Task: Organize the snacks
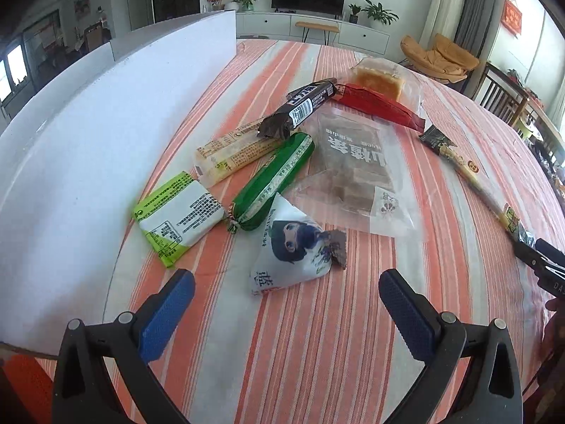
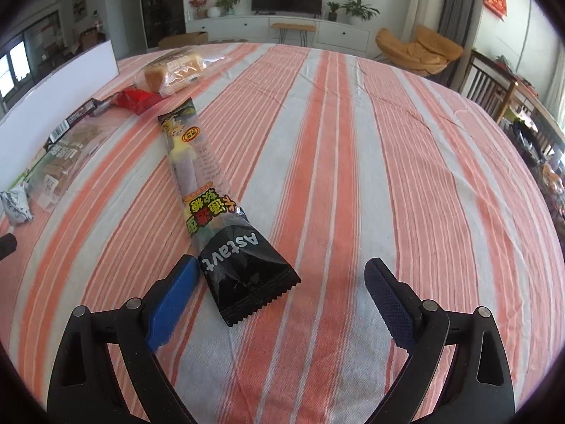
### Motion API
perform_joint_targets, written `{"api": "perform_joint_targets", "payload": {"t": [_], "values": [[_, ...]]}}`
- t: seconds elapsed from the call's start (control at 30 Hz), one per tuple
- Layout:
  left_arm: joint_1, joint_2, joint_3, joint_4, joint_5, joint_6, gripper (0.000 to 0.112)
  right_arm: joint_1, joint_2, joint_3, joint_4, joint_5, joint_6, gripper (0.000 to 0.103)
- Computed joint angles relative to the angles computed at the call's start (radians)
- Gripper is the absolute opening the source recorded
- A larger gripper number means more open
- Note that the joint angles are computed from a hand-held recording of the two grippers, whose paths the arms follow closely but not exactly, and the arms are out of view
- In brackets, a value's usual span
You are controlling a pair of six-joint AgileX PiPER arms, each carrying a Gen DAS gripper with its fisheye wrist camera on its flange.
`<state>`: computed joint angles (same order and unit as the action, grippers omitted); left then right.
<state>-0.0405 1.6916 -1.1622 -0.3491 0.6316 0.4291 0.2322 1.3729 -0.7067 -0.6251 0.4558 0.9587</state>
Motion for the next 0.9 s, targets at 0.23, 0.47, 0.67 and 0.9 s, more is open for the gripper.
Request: {"api": "perform_joint_targets", "payload": {"t": [0.23, 0.47, 0.67, 0.9], "values": [[-0.254, 0.216, -0.301, 0.235, 0.079, -0.221, 0.103, -0.006, 0.015, -0.015, -0.030, 0.031, 0.057, 0.097], [-0.377, 0.138, -0.188, 0.124, 0.041, -0.020, 0.103, 0.007, -0.006, 0.007, -0.040, 0.037, 0.074, 0.098], [-0.204, -0.033, 0.051, 0.051, -0.076, 0.111, 0.103, 0.003, -0.018, 0.016, -0.037, 0.038, 0.066, 0.098], [0.020, 0.013, 0.033, -0.314, 0.067, 0.477, 0.103, 0.005, -0.016, 0.014, -0.038, 0.039, 0.068, 0.098]]}}
